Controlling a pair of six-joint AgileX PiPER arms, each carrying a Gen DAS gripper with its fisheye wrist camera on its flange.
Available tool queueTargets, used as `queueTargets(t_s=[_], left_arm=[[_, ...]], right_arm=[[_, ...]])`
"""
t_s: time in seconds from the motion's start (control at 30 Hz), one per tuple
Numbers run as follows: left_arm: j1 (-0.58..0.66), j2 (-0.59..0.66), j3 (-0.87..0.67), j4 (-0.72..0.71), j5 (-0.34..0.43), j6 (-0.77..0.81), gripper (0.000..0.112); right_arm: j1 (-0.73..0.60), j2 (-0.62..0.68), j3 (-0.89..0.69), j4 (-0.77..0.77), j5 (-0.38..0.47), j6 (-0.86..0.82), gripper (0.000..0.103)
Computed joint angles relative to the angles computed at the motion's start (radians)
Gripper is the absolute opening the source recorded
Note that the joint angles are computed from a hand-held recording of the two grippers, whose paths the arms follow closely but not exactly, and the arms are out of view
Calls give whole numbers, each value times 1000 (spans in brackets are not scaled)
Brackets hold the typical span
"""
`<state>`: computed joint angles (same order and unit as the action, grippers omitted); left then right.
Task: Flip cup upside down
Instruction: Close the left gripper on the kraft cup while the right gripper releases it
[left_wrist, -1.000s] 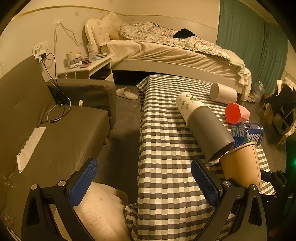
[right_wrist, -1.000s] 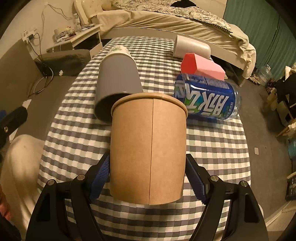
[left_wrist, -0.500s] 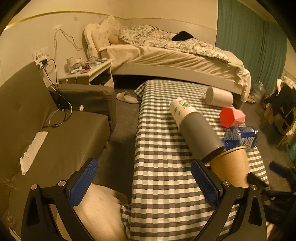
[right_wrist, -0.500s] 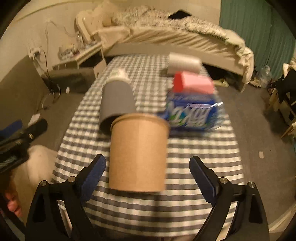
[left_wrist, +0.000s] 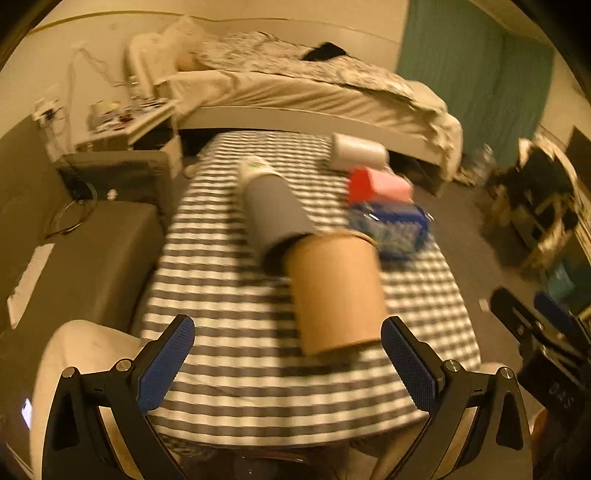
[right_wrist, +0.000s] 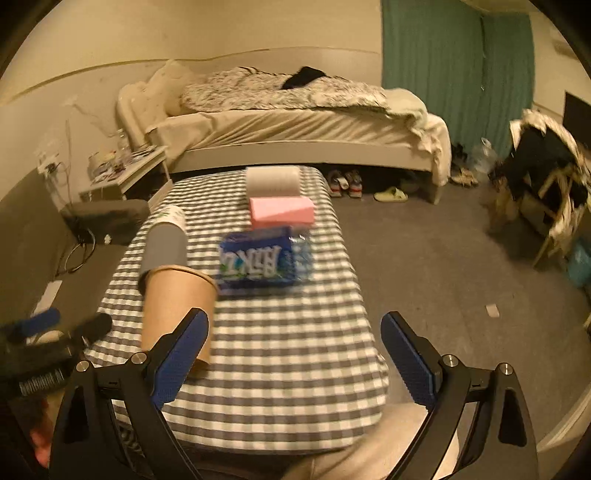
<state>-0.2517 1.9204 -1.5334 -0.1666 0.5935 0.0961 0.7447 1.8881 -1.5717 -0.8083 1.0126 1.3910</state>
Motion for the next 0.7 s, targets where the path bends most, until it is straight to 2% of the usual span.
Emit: queueTargets(t_s=[0.23, 0.47, 0.5, 0.6, 0.7], left_arm=[[-67, 103, -75, -16, 32, -5, 103], [-97, 208, -141, 46, 14, -48, 102], [-97, 213, -142, 42, 13, -43, 101], [-96, 211, -140, 34, 22, 5, 82], [-86, 184, -120, 7, 34, 63, 82]], right_arm=[[-37, -72, 156, -21, -72, 115, 95], [-64, -86, 181, 3, -81, 112, 95], [-65, -83, 175, 4, -76, 106, 95], [-70, -75, 153, 11, -63, 86, 95], [-72, -69, 142, 12, -66, 90, 95]])
